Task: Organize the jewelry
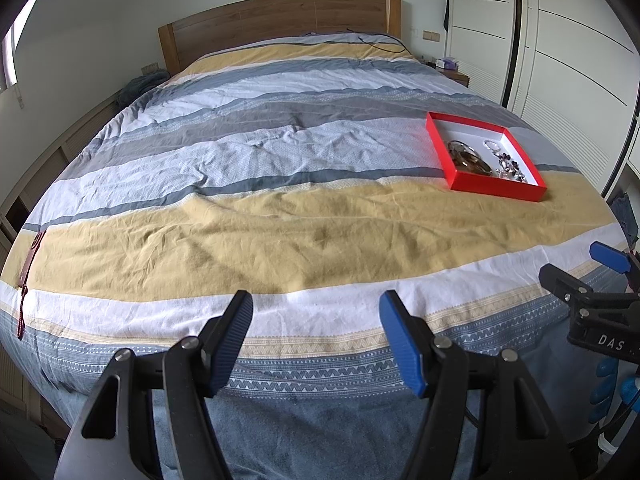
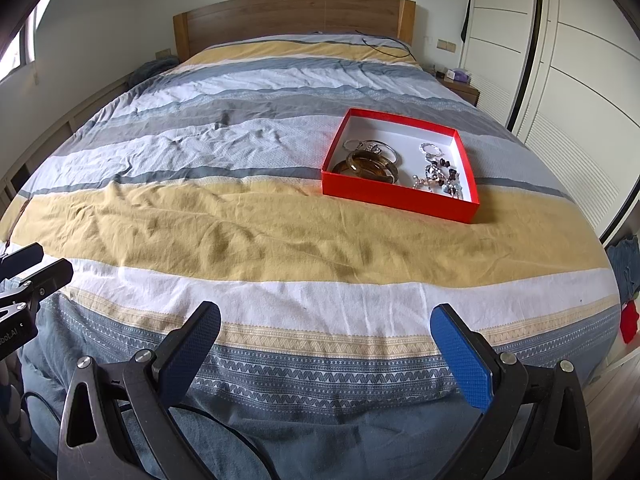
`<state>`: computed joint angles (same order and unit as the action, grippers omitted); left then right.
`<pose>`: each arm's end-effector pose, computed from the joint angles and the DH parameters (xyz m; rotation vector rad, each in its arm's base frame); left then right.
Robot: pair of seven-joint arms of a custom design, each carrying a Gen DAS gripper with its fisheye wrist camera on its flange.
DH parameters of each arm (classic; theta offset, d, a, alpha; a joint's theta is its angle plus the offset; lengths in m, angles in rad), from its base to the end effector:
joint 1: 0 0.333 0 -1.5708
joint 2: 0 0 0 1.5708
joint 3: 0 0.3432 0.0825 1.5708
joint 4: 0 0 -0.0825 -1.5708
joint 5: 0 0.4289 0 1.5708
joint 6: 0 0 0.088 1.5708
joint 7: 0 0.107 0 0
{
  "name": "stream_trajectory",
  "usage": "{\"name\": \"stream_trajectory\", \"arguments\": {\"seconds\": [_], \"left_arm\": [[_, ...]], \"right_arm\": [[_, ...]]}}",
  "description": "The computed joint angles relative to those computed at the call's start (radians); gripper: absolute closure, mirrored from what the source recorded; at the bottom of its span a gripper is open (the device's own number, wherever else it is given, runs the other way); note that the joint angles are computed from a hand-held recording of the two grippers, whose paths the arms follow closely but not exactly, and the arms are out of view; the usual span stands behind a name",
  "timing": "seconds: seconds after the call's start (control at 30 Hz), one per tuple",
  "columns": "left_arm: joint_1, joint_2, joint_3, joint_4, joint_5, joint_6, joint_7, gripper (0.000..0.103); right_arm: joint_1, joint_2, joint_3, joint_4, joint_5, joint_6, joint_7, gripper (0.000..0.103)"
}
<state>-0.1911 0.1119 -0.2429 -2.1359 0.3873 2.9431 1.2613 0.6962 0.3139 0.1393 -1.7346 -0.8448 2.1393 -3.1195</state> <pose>0.5710 -0.2878 0.4336 -1.3627 2.2101 -0.7593 0.5043 0.4968 0.4248 -1.5460 2.1600 -0.8088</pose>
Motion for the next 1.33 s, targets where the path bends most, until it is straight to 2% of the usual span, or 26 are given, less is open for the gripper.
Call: {"name": "stream_trajectory", "arguments": {"seconds": [1.33], "left_arm": [[-0.002,0.003,0.000,-0.004,0.026,0.014,-0.046,0.039]], "right_arm": [[0.000,-0.001,-0.001,-0.004,0.003,-0.004,0.009,0.000]]}}
